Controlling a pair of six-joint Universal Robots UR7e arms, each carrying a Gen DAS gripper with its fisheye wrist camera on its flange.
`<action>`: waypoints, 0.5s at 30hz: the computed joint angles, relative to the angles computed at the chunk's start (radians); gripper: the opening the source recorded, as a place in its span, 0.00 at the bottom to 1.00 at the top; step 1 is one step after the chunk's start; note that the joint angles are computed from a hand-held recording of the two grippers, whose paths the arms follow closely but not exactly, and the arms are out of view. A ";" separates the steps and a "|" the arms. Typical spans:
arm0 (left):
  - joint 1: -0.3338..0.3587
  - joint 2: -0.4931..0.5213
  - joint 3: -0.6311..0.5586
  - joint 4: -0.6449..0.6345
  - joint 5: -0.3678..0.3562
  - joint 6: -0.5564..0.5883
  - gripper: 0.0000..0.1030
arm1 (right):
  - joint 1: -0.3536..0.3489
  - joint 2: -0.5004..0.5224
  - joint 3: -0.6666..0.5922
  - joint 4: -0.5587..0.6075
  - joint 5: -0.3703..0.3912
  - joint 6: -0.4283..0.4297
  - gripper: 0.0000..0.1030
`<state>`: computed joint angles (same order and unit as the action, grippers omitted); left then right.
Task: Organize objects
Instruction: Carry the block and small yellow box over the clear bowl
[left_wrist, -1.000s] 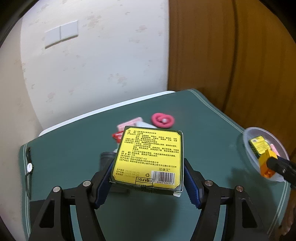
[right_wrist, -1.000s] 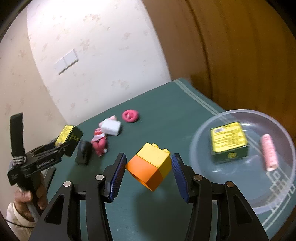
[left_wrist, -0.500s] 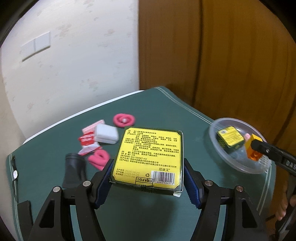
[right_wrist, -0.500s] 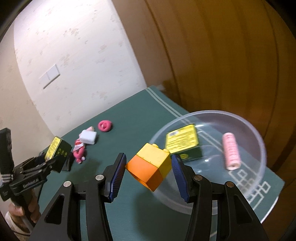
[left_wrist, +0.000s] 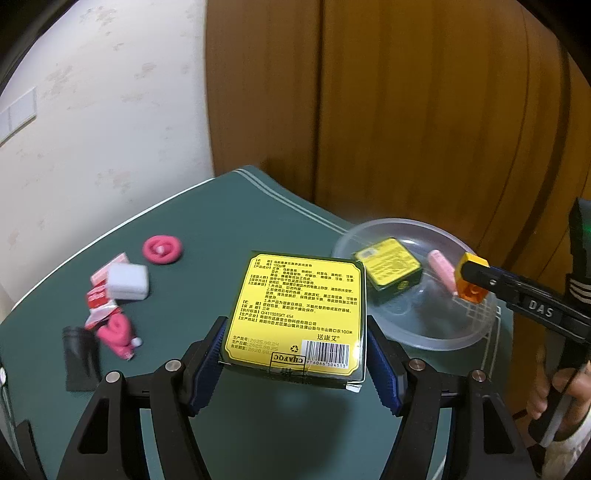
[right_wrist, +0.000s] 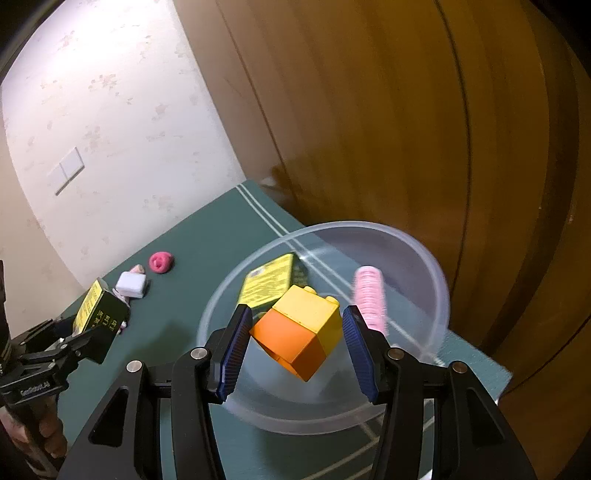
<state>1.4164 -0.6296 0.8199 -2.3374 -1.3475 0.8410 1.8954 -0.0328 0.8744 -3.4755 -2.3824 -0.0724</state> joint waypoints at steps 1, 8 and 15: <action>-0.003 -0.001 0.007 0.003 -0.001 0.003 0.70 | -0.003 -0.007 0.012 -0.005 0.001 0.003 0.51; -0.029 -0.005 0.064 0.004 -0.008 0.033 0.70 | -0.019 -0.043 0.069 -0.039 0.009 0.008 0.51; -0.049 0.011 0.068 0.044 -0.022 0.035 0.70 | -0.029 -0.057 0.088 -0.087 0.020 -0.012 0.51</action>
